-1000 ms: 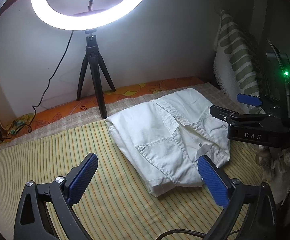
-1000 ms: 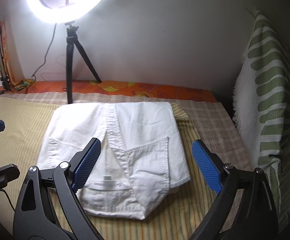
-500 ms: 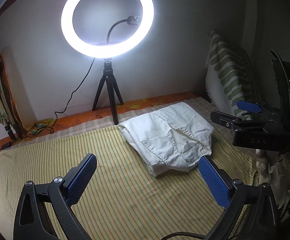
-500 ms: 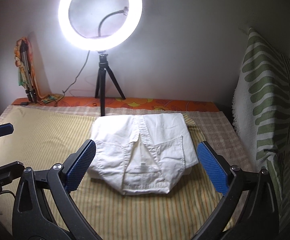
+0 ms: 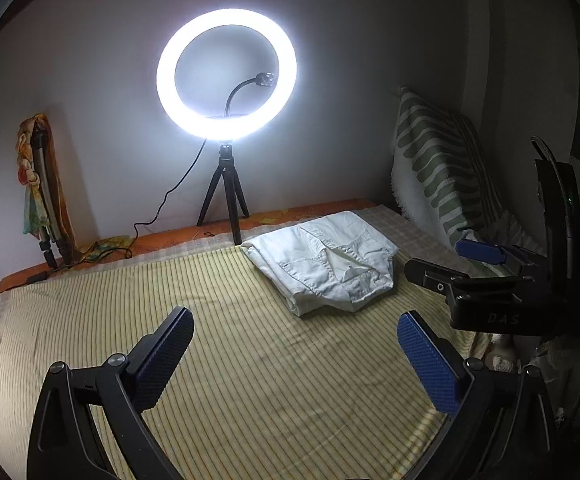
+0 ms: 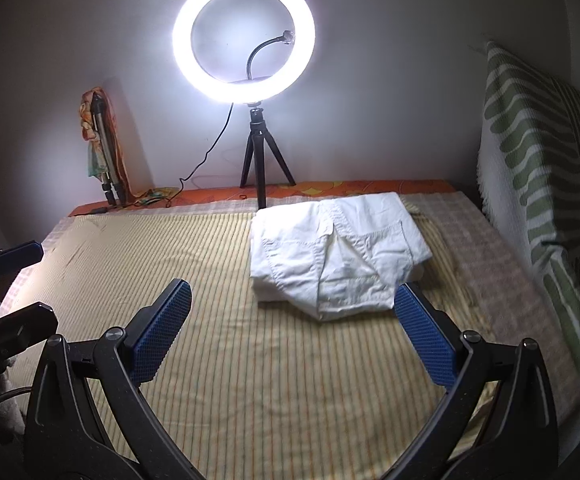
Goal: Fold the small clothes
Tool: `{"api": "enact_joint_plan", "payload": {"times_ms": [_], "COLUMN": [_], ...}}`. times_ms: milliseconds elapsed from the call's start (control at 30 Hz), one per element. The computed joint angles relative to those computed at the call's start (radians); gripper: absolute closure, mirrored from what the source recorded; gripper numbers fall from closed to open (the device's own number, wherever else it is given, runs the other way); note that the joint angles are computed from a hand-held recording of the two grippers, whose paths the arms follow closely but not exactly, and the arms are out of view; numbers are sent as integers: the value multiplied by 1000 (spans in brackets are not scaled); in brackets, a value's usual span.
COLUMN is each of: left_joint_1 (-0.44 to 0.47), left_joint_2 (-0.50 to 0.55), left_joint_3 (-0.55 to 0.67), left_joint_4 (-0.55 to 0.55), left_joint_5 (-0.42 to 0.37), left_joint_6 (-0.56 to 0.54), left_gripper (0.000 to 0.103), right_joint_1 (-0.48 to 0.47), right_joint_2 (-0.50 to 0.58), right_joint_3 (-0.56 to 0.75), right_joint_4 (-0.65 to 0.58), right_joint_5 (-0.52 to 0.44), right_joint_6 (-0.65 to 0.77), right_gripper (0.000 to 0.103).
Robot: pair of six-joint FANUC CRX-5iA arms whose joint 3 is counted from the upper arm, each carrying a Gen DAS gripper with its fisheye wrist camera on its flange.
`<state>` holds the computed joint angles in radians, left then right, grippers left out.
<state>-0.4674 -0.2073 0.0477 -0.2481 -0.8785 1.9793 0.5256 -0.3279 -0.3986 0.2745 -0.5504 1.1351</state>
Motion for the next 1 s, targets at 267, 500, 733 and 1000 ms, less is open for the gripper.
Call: {"api": "enact_joint_plan", "payload": {"times_ms": [267, 500, 733, 1000], "left_joint_1": [-74, -109, -138, -131], "left_joint_2": [-38, -48, -30, -41], "left_joint_3": [-40, -52, -27, -42], "left_joint_4": [-93, -124, -162, -146], "left_joint_5": [-53, -100, -184, -186], "left_joint_6": [111, 206, 245, 241], "left_gripper": [0, 0, 0, 0], "right_joint_1": [43, 62, 82, 95], "right_joint_2": [-78, -108, -126, -115], "right_joint_3": [-92, -126, -141, -135], "right_joint_4": [45, 30, 40, 21], "right_joint_5": [-8, -17, -22, -31], "right_joint_6": [-84, -109, -128, -115], "right_gripper": [0, 0, 0, 0]}}
